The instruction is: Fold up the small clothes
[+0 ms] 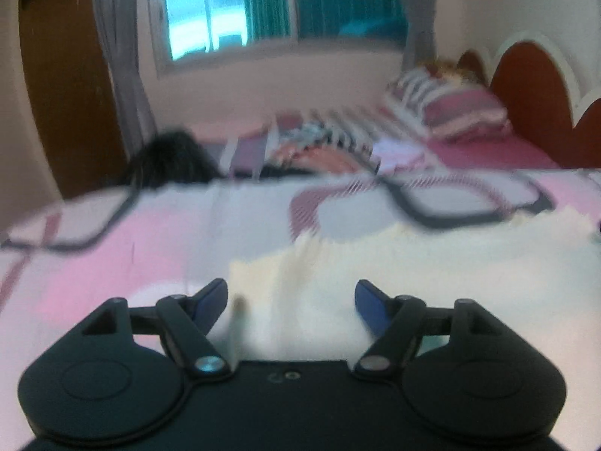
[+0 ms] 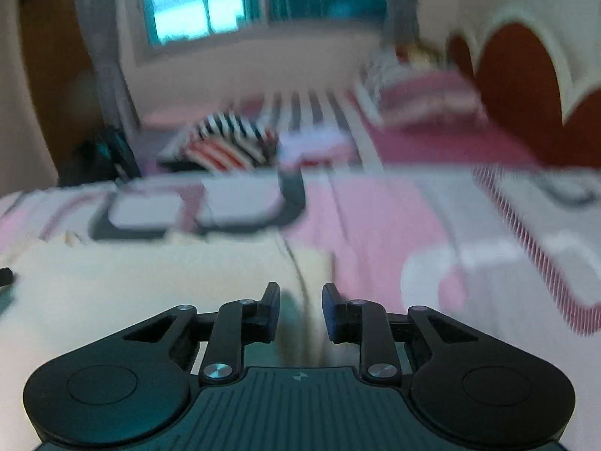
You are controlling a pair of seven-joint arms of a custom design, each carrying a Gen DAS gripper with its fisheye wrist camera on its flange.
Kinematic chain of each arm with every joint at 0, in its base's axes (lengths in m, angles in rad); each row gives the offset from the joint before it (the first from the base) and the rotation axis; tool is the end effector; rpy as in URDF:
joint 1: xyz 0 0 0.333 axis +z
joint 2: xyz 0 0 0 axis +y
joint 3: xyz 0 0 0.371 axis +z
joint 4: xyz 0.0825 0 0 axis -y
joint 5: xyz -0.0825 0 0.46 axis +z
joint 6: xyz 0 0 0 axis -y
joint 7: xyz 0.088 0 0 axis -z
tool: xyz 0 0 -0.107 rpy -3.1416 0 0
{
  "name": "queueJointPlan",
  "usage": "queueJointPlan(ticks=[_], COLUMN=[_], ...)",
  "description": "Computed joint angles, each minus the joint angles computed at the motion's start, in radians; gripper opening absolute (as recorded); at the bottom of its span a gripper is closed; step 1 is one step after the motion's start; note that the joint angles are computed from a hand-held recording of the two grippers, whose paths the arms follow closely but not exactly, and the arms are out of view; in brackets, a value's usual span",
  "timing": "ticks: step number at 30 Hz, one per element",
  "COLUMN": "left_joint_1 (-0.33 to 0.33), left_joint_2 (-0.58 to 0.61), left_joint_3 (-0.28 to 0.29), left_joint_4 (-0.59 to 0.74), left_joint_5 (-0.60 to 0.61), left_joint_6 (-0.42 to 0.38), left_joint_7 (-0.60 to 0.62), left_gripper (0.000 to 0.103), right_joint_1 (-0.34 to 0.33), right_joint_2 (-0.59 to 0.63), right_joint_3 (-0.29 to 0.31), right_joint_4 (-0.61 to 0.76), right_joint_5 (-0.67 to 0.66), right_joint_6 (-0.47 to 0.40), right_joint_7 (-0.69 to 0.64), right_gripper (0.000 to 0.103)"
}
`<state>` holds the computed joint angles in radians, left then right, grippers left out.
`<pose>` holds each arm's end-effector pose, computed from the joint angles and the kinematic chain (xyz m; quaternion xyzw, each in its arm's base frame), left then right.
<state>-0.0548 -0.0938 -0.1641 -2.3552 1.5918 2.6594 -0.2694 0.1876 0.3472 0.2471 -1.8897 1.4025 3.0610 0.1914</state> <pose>0.5392 -0.1495 0.3927 -0.6965 0.5387 -0.2395 0.4091 0.6848 0.2167 0.3748 -0.7469 0.4972 -0.1708 0.4071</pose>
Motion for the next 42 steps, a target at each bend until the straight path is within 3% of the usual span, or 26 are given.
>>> queueJointPlan(ticks=[2,4,6,8,10,11,13,15,18,21,23,24,25,26,27,29,32,34,37,39,42], left_joint_1=[-0.010,-0.029,-0.049,-0.057,-0.064,-0.064,-0.067,-0.066,-0.074,-0.067,-0.061,-0.053,-0.047,-0.046,-0.053,-0.062,-0.079,-0.099,-0.129,-0.148,-0.169], left_joint_2=[0.003,0.039,0.078,0.128,0.127,0.113,0.077,0.057,0.070,0.047,0.013,0.004,-0.004,-0.009,-0.016,-0.021,-0.018,-0.010,-0.009,-0.011,-0.041], left_joint_3=[-0.006,-0.017,-0.025,-0.018,-0.006,-0.002,-0.003,-0.007,-0.021,-0.015,-0.015,-0.011,-0.008,-0.011,-0.023,-0.043,-0.064,-0.080,-0.095,-0.111,-0.119], left_joint_4=[0.015,0.047,0.070,0.092,0.091,0.083,0.067,0.048,0.036,0.006,-0.028,-0.040,-0.049,-0.051,-0.052,-0.045,-0.042,-0.038,-0.053,-0.064,-0.090], left_joint_5=[0.057,0.019,-0.033,-0.125,-0.112,-0.160,-0.112,-0.099,-0.164,-0.092,-0.086,-0.085,-0.086,-0.116,-0.169,-0.198,-0.209,-0.226,-0.291,-0.302,-0.317], left_joint_6=[0.058,0.101,0.100,0.106,0.110,0.116,0.118,0.149,0.105,0.115,0.101,0.114,0.133,0.129,0.099,0.063,0.065,0.050,0.035,-0.016,-0.051], left_joint_7=[-0.067,0.010,0.095,0.186,0.160,0.196,0.135,0.116,0.152,0.054,0.040,0.027,0.022,0.052,0.103,0.115,0.071,0.064,0.077,0.082,0.074], left_gripper=[0.075,0.075,0.075,0.077,0.077,0.075,0.074,0.076,0.077,0.078,0.079,0.080,0.080,0.080,0.079,0.077,0.077,0.077,0.077,0.078,0.077], right_joint_1=[-0.046,0.012,0.031,0.089,0.086,0.102,0.107,0.101,0.121,0.128,0.127,0.145,0.129,0.077,0.060,0.073,0.086,0.110,0.149,0.167,0.185], right_joint_2=[-0.047,-0.086,-0.104,-0.088,-0.079,-0.083,-0.096,-0.116,-0.130,-0.141,-0.137,-0.131,-0.129,-0.141,-0.157,-0.200,-0.274,-0.309,-0.339,-0.346,-0.378], right_joint_3=[0.044,-0.007,0.001,-0.019,0.007,-0.010,-0.033,-0.023,-0.027,-0.048,-0.054,-0.089,-0.101,-0.084,-0.082,-0.086,-0.101,-0.108,-0.109,-0.112,-0.118], right_joint_4=[-0.027,-0.075,-0.105,-0.119,-0.119,-0.120,-0.126,-0.147,-0.176,-0.187,-0.183,-0.184,-0.189,-0.195,-0.210,-0.234,-0.284,-0.321,-0.372,-0.406,-0.451], right_joint_5=[0.140,0.006,-0.038,-0.076,0.023,0.001,-0.066,0.002,0.050,0.039,0.051,0.038,0.031,0.080,0.060,0.128,0.206,0.150,0.064,0.008,0.127], right_joint_6=[-0.127,-0.251,-0.282,-0.223,-0.172,-0.173,-0.205,-0.193,-0.151,-0.163,-0.059,-0.012,-0.020,-0.084,-0.105,-0.090,-0.199,-0.257,-0.262,-0.260,-0.227], right_joint_7=[-0.157,-0.092,-0.128,-0.117,-0.222,-0.182,-0.076,-0.162,-0.258,-0.239,-0.214,-0.149,-0.090,-0.102,-0.054,-0.105,-0.131,-0.067,-0.008,0.042,-0.083], right_gripper=[0.026,0.026,0.026,0.026,0.026,0.026,0.026,0.026,0.026,0.026,0.026,0.026,0.026,0.026,0.026,0.026,0.026,0.026,0.026,0.026,0.026])
